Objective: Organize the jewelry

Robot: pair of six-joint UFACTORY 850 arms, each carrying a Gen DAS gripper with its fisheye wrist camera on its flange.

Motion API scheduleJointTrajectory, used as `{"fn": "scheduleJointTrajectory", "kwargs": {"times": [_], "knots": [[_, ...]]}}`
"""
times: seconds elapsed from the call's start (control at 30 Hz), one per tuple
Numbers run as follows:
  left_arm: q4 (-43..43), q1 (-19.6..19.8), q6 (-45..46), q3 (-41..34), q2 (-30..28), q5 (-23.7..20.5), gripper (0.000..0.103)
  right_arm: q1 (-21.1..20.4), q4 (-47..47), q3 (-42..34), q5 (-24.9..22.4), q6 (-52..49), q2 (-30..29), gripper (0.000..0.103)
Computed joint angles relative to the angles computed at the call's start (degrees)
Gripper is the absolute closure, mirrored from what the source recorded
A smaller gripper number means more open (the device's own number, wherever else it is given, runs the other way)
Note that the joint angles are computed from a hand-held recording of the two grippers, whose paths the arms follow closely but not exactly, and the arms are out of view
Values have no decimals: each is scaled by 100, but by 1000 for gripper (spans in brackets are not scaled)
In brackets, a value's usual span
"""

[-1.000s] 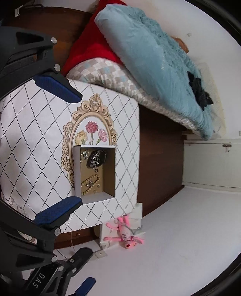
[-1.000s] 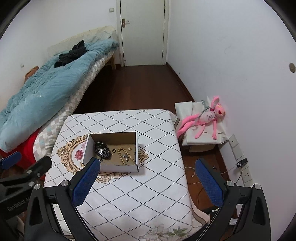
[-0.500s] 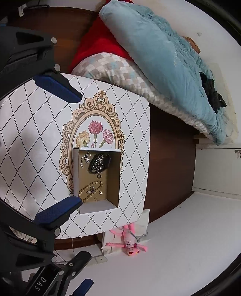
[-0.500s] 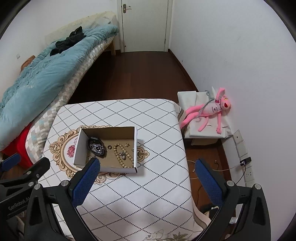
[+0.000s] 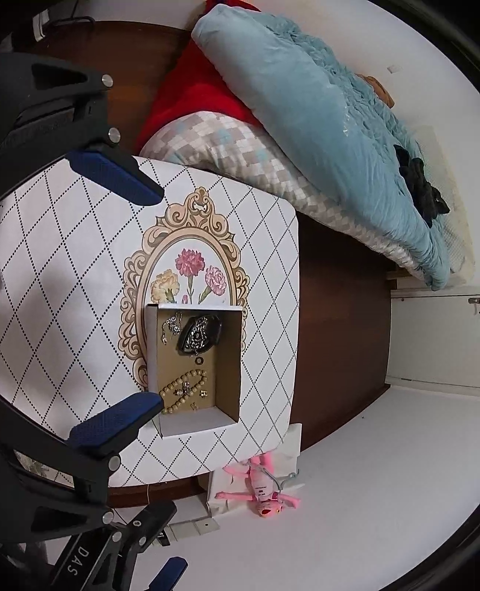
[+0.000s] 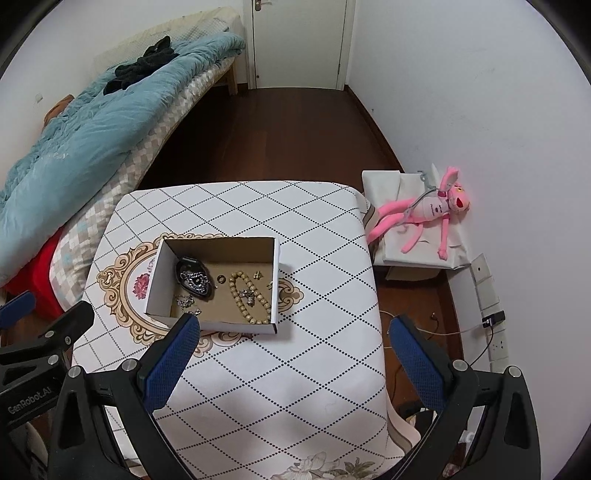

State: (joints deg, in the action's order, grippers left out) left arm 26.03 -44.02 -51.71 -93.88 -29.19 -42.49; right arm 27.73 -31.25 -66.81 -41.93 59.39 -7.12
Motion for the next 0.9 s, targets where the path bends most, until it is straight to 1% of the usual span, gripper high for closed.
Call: {"fn": "scheduleJointTrajectory", "kwargs": {"times": [0.9], "knots": [[32, 13, 33, 192, 85, 34, 0, 19, 76, 72, -30, -104, 41, 0]]}}
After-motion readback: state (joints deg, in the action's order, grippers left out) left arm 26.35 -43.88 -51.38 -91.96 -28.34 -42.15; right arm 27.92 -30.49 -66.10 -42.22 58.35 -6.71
